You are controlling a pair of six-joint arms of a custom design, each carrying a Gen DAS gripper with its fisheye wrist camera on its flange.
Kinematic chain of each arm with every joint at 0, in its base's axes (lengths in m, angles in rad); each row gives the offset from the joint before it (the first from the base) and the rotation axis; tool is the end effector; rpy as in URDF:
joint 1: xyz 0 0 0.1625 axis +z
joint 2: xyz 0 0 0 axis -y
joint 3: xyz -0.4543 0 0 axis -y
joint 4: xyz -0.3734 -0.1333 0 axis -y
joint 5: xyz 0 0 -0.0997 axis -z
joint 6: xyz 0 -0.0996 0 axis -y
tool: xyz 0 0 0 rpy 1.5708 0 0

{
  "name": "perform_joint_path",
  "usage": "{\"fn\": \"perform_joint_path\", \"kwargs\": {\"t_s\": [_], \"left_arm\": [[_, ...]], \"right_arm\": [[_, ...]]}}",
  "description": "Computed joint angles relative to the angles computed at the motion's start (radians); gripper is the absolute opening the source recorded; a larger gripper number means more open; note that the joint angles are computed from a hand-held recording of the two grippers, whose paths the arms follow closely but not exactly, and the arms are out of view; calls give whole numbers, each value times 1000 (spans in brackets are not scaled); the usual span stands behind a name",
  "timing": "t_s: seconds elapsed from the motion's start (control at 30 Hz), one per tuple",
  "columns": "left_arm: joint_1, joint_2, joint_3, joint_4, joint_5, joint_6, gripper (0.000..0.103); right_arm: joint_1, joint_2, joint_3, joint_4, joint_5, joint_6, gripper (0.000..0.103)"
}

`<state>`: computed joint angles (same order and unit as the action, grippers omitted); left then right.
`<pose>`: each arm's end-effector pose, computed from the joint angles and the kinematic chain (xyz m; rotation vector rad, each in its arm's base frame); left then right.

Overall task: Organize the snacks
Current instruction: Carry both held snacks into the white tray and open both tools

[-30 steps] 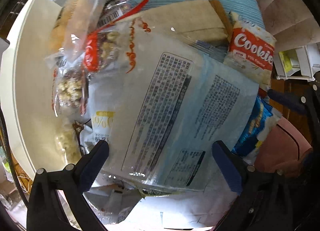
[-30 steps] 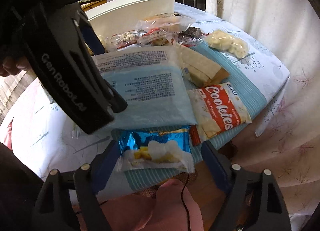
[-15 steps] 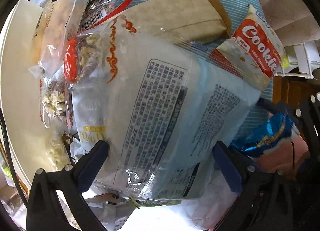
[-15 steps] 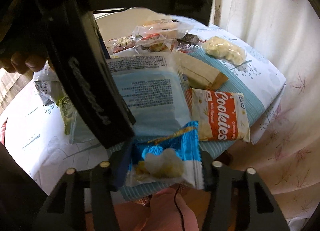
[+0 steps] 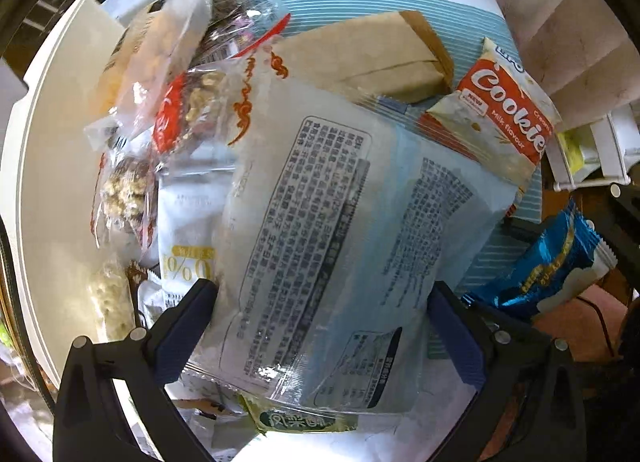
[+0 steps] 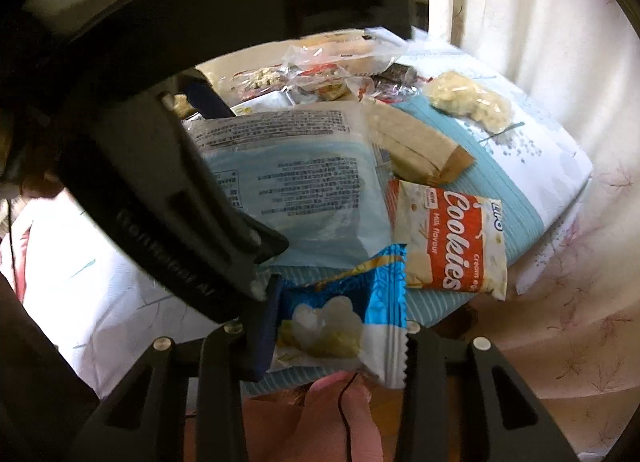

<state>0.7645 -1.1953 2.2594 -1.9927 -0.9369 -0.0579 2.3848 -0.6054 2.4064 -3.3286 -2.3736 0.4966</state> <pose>-0.1409 -0.4015 0.1347 1.0683 2.0377 0.3766 0.3222 -0.2195 -0.0159 0.4038 -2.3828 0.5837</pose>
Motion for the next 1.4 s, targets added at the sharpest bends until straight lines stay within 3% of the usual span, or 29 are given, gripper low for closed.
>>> {"fn": "perform_joint_path", "kwargs": {"t_s": [0.3, 0.63, 0.83, 1.07, 1.23, 1.4], "left_arm": [[-46, -73, 28, 57, -25, -101, 95], [-62, -218, 61, 105, -116, -210, 92], [-100, -323, 44, 219, -171, -301, 92], [-153, -457, 10, 326, -185, -406, 92], [-170, -513, -79, 409, -153, -462, 92], [-182, -534, -167, 486, -115, -544, 92]], "right_arm": [[-21, -89, 5, 86, 61, -10, 37], [5, -176, -1, 186, 31, 5, 37], [21, -232, -19, 217, 21, -48, 37], [39, -299, -51, 247, -6, -86, 37], [21, -323, -94, 253, -5, -153, 37], [-15, -340, -141, 223, 48, -253, 37]]}}
